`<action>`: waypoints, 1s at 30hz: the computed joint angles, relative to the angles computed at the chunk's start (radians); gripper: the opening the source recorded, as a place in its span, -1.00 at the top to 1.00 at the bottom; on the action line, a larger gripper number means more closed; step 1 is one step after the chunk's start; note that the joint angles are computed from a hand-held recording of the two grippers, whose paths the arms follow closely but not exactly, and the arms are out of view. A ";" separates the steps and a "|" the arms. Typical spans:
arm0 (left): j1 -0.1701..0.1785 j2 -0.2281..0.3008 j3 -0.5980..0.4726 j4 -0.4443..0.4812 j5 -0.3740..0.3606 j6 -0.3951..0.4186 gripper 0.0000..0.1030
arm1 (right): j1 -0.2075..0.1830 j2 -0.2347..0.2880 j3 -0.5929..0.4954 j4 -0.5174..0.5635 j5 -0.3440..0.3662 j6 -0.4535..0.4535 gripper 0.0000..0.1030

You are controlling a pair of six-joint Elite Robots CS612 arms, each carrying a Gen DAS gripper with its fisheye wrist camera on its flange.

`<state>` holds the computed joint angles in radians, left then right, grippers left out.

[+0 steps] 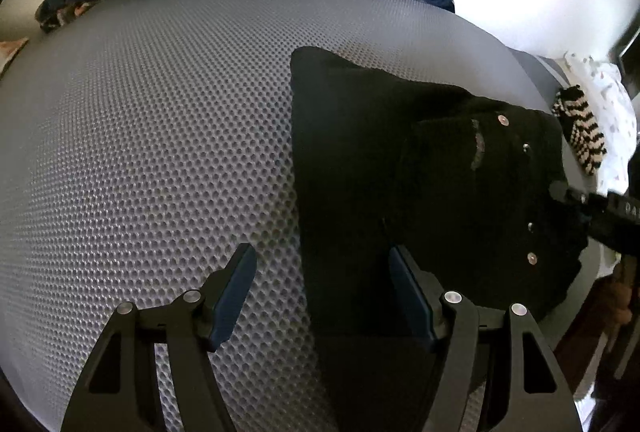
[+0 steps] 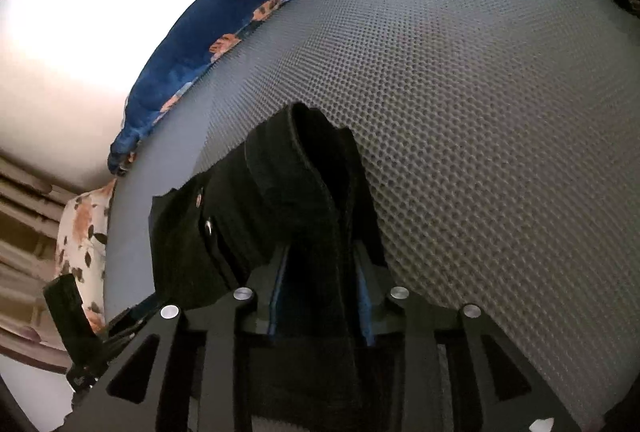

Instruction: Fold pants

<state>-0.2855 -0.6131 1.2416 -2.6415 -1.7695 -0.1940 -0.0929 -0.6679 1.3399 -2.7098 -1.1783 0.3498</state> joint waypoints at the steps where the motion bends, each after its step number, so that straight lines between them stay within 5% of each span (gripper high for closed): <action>1: -0.001 -0.002 0.004 0.001 -0.004 0.003 -0.34 | -0.001 -0.010 0.018 -0.010 -0.001 0.001 0.43; 13: -0.018 -0.055 0.112 -0.073 0.017 0.045 -0.34 | 0.014 -0.065 0.124 -0.078 -0.070 0.000 0.38; 19: -0.021 -0.072 0.146 -0.098 0.024 0.063 -0.34 | 0.033 -0.079 0.139 -0.095 -0.148 -0.045 0.51; 30: -0.034 -0.082 0.179 -0.126 0.060 0.109 -0.35 | 0.019 -0.081 0.157 -0.084 -0.130 -0.021 0.54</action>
